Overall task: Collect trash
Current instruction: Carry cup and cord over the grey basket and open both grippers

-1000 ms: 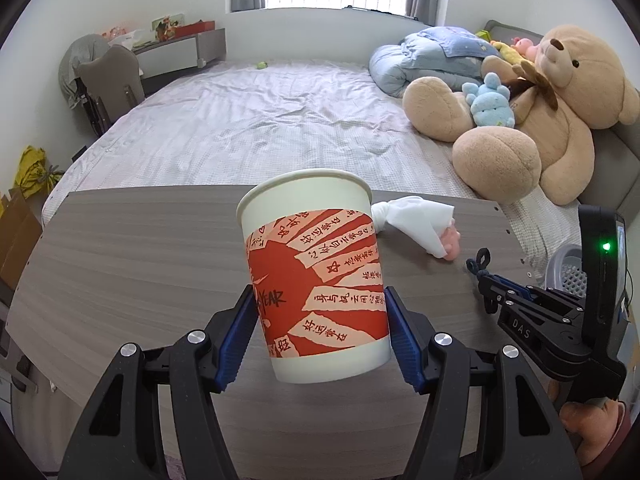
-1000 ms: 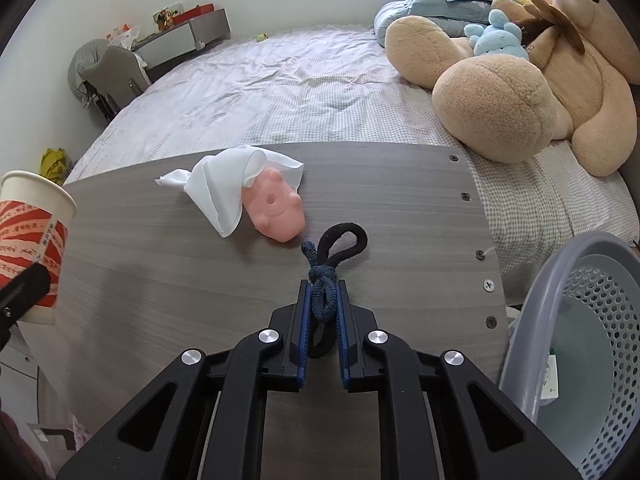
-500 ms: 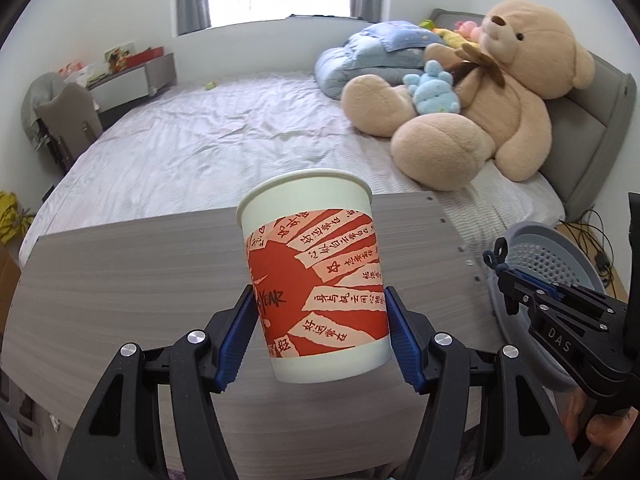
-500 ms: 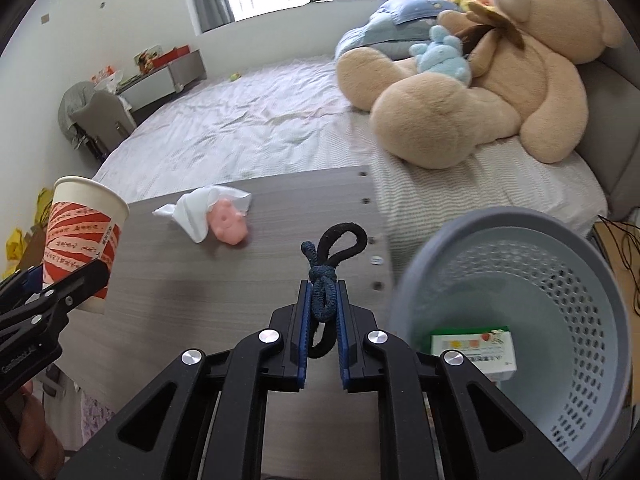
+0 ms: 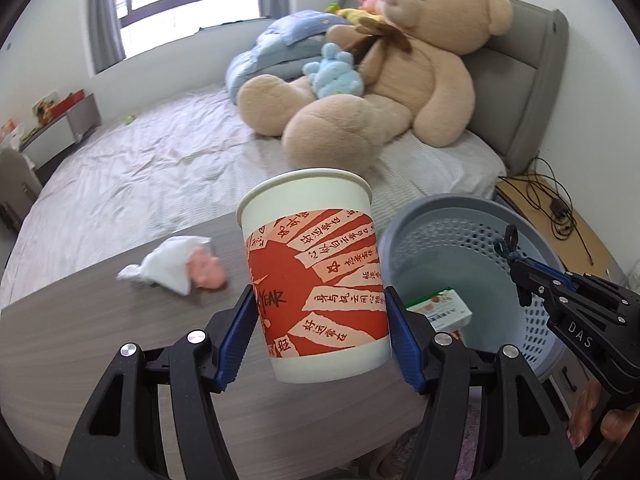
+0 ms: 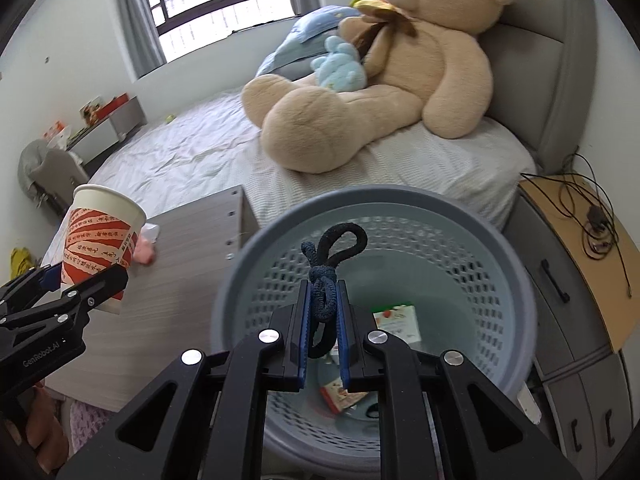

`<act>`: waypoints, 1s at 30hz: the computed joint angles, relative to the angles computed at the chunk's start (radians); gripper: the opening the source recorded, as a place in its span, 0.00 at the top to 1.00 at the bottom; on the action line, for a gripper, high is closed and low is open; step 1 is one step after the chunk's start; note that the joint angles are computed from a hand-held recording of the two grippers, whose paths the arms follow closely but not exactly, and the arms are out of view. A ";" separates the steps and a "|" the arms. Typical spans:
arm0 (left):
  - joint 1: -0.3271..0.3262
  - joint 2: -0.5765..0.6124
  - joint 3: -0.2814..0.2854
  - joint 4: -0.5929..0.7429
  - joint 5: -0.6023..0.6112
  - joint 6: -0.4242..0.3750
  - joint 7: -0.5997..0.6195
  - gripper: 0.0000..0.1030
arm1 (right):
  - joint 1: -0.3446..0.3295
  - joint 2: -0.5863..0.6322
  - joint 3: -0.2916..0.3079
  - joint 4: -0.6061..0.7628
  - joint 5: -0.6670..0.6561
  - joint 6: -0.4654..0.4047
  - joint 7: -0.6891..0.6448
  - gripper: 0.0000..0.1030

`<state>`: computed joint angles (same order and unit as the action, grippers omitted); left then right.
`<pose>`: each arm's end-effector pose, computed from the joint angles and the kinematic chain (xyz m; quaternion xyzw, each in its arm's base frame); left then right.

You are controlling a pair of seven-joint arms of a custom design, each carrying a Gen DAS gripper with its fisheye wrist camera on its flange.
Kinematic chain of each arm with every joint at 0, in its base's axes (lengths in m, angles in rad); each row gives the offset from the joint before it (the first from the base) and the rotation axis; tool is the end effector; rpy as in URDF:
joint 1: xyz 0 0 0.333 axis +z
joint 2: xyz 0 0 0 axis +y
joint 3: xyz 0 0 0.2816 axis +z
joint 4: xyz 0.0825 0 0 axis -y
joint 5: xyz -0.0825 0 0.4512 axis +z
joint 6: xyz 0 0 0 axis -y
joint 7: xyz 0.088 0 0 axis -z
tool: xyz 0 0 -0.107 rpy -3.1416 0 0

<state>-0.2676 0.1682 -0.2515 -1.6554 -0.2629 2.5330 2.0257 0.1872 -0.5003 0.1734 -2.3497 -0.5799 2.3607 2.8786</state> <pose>0.6332 -0.3456 0.5431 -0.3519 0.8608 -0.3385 0.1439 0.4918 0.1831 0.5233 -0.4213 0.8292 -0.2747 0.2438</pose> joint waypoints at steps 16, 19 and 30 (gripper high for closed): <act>-0.074 0.094 -0.036 0.097 0.042 -0.090 0.053 0.41 | -0.041 -0.169 -0.009 -0.179 0.039 0.002 0.056 0.89; -0.086 0.111 -0.034 0.116 0.059 -0.108 0.045 0.41 | -0.044 -0.173 -0.012 -0.191 0.044 0.013 0.051 0.89; -0.107 0.138 -0.028 0.146 0.104 -0.124 0.017 0.40 | -0.058 -0.169 -0.017 -0.206 0.061 0.043 0.032 0.89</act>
<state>-0.3743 0.3058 -0.2797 -1.5097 -0.1592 2.4092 2.0431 0.1294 -0.6690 0.1563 -2.5556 -0.5188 2.4038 2.9107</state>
